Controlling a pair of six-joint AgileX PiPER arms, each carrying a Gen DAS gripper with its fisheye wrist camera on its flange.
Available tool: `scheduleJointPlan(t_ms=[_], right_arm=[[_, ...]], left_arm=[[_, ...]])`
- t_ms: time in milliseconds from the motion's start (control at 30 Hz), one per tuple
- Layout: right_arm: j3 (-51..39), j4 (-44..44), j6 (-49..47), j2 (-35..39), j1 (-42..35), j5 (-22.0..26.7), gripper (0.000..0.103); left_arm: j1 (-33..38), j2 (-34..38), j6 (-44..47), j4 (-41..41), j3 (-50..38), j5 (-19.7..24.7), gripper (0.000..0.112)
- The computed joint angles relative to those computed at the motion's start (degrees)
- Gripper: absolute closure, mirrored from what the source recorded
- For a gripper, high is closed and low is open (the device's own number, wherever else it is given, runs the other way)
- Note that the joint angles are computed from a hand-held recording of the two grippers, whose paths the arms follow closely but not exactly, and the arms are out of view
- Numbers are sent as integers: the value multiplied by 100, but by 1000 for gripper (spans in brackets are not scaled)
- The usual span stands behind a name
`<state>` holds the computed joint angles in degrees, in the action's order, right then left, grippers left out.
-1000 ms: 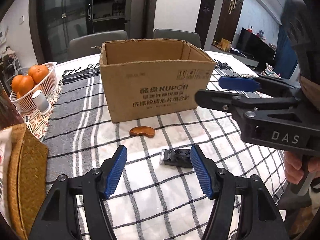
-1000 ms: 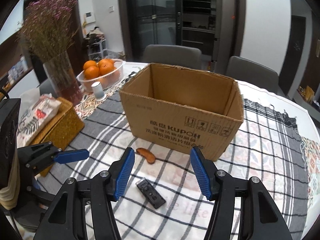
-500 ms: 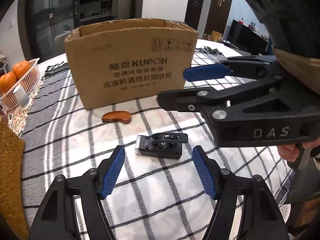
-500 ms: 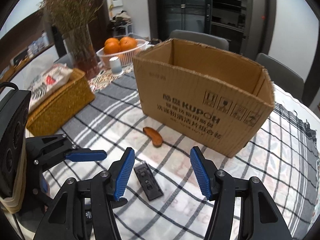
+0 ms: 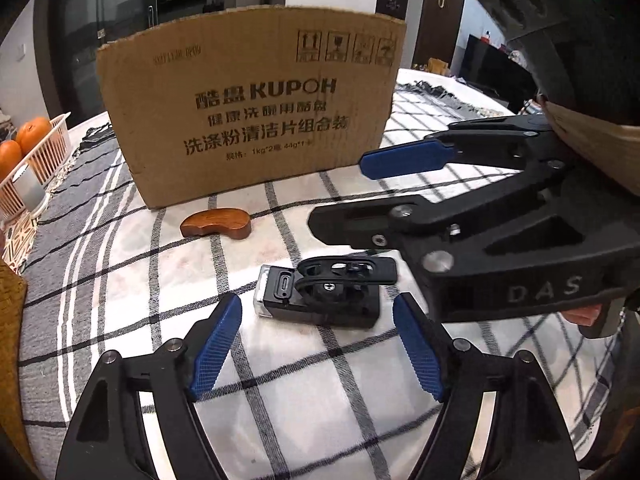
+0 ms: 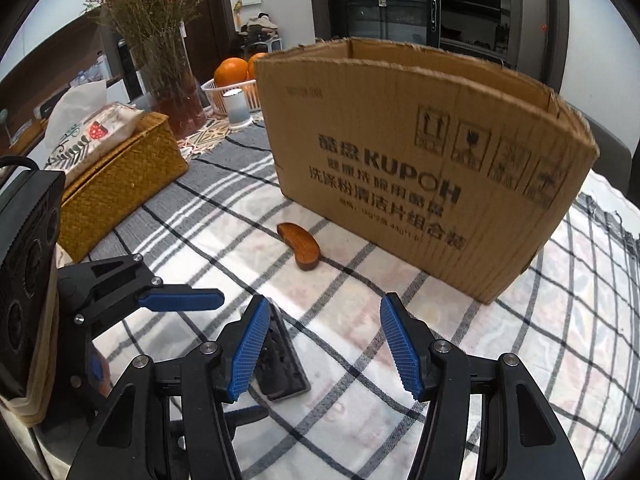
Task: Organize rigid objects
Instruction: 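Grasp the black clip device with the left tool while the right tool grasps the wooden comb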
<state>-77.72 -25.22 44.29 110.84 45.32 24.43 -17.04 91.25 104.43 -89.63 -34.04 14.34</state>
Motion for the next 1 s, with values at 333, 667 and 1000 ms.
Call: scheduleJointPlan(t_ms=[333,667,1000], right_arm=[[143,238,-287,104,-212,-447,44],[-205,2101,-2200,508,-438,-730,44],[-1210,2359,-2476,1215,-397,-379,45]], left_arm=[[-47,462,495,-593,-218,60,34],[96,646,124,-191,-448,275,40],[611,550,68,64,-382,228,40]])
